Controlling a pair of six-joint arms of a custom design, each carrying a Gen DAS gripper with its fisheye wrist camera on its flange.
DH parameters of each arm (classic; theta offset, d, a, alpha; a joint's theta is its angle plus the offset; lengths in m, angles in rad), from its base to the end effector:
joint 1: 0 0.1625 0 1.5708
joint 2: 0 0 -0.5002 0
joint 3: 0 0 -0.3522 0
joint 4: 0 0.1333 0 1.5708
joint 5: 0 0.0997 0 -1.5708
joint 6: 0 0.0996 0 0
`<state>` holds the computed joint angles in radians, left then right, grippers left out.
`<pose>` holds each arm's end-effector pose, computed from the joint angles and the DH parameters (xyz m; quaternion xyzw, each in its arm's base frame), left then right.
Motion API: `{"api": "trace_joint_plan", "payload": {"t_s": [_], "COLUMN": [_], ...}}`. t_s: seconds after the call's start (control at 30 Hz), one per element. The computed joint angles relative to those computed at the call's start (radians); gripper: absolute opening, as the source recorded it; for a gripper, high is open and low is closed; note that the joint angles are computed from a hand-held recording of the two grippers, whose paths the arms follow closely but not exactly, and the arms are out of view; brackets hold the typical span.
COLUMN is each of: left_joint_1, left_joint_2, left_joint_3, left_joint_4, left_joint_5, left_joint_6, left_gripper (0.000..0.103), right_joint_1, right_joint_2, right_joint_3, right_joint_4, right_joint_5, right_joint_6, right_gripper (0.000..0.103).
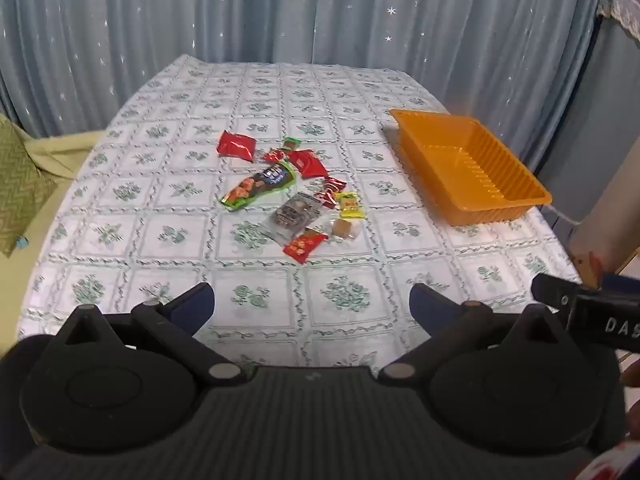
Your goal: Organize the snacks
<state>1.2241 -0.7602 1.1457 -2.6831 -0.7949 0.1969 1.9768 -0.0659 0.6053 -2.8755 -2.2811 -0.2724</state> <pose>-0.0845 -0.8314 0.3879 0.1028 0.8696 -0.3546 0.3280 0.4283 -0.8233 0.0292 0.1670 -0.8634 0.3708 0.2985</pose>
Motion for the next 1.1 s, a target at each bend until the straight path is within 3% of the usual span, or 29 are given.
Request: {"api": "trace_joint_plan", "payload": {"t_s": [0.13,1.1], "left_joint_1": [0.005,0.001], "left_joint_2": [-0.007,-0.002], "left_joint_3": [-0.005,0.006], "left_joint_4": [0.015,-0.027], "left_joint_5": [-0.031,-0.02], "left_joint_6": [-0.037,0.023], "left_gripper": [0.103,0.103], "right_joint_1": [0.003,0.0], "right_joint_2": [0.01,-0.001], "right_joint_3": [-0.012,0.001], "right_joint_4": [-0.012,-0.003], "right_joint_5": [-0.012,-0.007], "right_joint_6": [-0.017,0.004], "right_gripper": [0.103,0.103]}}
